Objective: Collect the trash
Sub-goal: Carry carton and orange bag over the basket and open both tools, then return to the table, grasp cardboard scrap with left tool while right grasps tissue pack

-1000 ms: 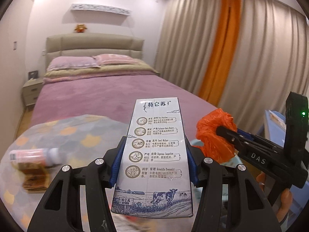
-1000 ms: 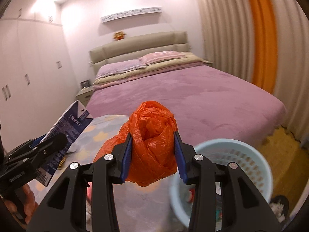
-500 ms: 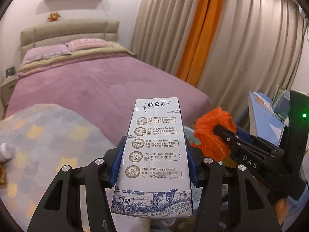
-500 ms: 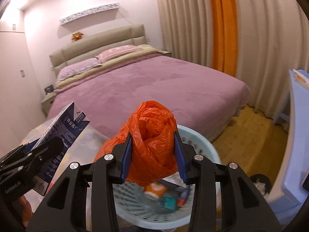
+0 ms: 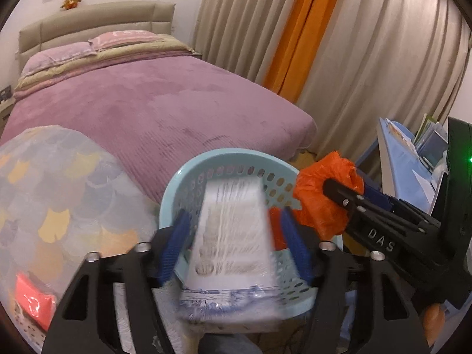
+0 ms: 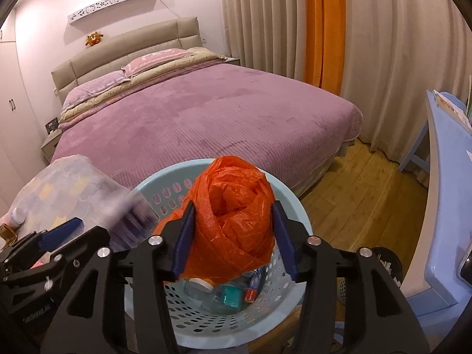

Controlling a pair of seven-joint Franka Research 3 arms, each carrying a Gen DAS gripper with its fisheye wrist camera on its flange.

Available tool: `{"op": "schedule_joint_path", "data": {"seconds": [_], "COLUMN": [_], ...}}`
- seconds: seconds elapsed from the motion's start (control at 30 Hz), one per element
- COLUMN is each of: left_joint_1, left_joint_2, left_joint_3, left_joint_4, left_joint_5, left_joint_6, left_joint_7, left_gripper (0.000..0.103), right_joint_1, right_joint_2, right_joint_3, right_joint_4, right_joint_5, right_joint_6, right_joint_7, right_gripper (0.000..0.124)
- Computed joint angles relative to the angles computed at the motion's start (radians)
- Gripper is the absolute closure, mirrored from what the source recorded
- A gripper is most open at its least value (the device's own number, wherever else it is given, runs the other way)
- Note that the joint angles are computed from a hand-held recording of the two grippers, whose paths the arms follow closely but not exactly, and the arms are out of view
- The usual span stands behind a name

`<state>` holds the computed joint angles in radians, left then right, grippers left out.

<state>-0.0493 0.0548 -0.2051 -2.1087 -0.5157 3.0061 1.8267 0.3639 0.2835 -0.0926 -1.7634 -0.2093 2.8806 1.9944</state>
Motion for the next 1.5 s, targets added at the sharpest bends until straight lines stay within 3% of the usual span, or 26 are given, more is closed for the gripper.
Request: {"op": "schedule_joint_path", "data": {"seconds": [0.23,0.4,0.67,0.9,1.03,1.13,1.27,1.37,1.47,1.5], "left_joint_1": [-0.018,-0.049,-0.129,-0.201,-0.23,-0.139,0.083,0.181,0.301,0.313], "left_joint_2": [-0.034,-0.077,-0.152,-0.24,-0.314,-0.382,-0.48,-0.543,-0.592,-0.602], "left_joint_3": [0.008,0.036,0.124,0.224,0.282,0.243,0.116,0.078,0.015,0.021], "left_joint_4": [-0.028,-0.059,-0.134,-0.217,-0.285,-0.349,-0.439,-0.497,-0.545,-0.557], "left_joint_5": [0.009,-0.094,-0.224,-0.237,-0.206,-0.124,-0.007,0.043,0.092,0.105], "left_joint_6": [0.028,0.042,0.077,0.119,0.156,0.162,0.169,0.177,0.173,0.172], "left_joint_7": [0.008,0.092,0.188,0.193,0.164,0.078,-0.067,-0.132,-0.204,-0.214], "left_gripper": [0.033,0.031,0.031,0.031,0.031,0.031,0.032,0.032,0.032,0.032], "right_joint_1": [-0.011,0.003,0.009,0.025,-0.007,-0.026,-0.041,-0.022,-0.03,-0.026], "right_joint_2": [-0.003,-0.02,-0.046,-0.084,-0.106,-0.114,-0.115,-0.114,-0.11,-0.107], "right_joint_3": [0.008,0.004,0.031,0.057,0.14,0.2,0.278,0.303,0.352,0.358], "right_joint_4": [-0.017,-0.035,-0.049,-0.086,-0.116,-0.129,-0.131,-0.13,-0.119,-0.114], "right_joint_5": [0.029,0.032,0.053,0.054,0.164,0.281,0.466,0.55,0.704,0.742], "right_joint_6": [0.032,0.05,0.062,0.099,0.126,0.131,0.111,0.089,0.036,0.015], "right_joint_7": [-0.029,-0.031,-0.062,-0.096,-0.234,-0.369,-0.576,-0.69,-0.855,-0.894], "right_gripper": [0.07,0.068,0.067,0.067,0.067,0.067,0.065,0.054,0.052,0.052]}}
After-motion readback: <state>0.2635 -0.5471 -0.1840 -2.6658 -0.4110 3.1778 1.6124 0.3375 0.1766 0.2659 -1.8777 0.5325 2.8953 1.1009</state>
